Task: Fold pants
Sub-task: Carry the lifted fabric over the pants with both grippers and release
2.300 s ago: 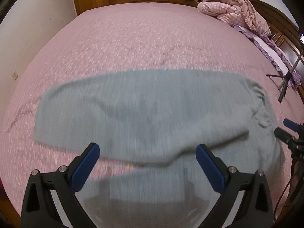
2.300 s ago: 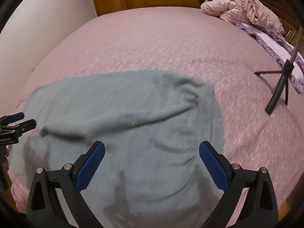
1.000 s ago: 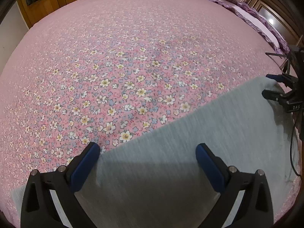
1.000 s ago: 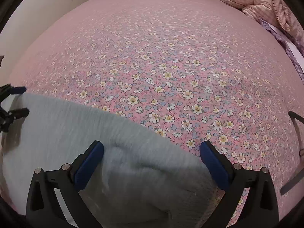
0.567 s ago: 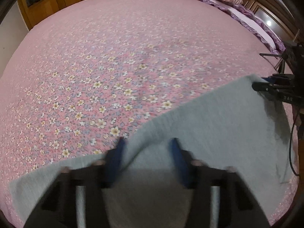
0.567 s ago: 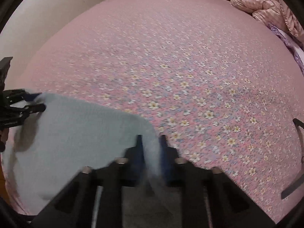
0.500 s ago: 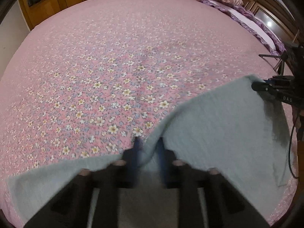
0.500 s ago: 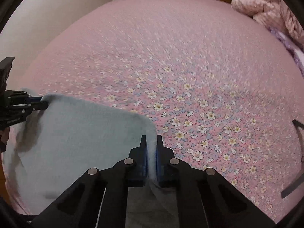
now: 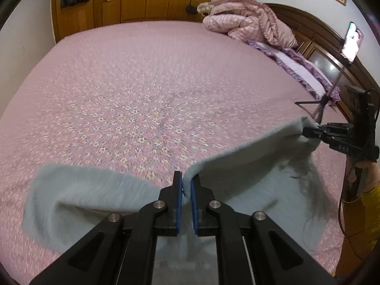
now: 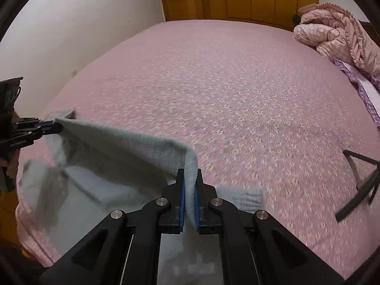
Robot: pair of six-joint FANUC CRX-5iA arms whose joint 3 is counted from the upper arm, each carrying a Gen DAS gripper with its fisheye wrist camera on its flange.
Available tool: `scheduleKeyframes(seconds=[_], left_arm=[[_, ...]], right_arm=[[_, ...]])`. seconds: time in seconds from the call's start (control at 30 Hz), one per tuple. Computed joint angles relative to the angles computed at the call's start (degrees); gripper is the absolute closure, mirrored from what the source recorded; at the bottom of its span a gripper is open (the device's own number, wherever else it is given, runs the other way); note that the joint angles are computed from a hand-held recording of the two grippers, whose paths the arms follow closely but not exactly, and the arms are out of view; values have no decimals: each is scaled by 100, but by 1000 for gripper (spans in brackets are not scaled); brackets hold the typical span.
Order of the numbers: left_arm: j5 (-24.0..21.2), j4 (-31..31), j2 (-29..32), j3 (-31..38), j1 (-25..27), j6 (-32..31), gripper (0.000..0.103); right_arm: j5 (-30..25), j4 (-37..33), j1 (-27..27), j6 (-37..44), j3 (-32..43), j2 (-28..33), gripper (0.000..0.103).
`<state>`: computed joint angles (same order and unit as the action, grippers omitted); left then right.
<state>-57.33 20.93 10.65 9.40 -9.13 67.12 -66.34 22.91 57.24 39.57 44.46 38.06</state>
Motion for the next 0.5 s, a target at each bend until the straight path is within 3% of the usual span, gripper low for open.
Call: scheduleKeyframes(seconds=[0.3, 0.5], left_arm=[[292, -45, -1091, -1190, -68, 77, 96], [369, 49, -1643, -2111, -54, 207, 96]], right_arm=[[302, 182, 565, -603, -1316, -791, 96], [74, 270, 890, -854, -1706, -865, 95]])
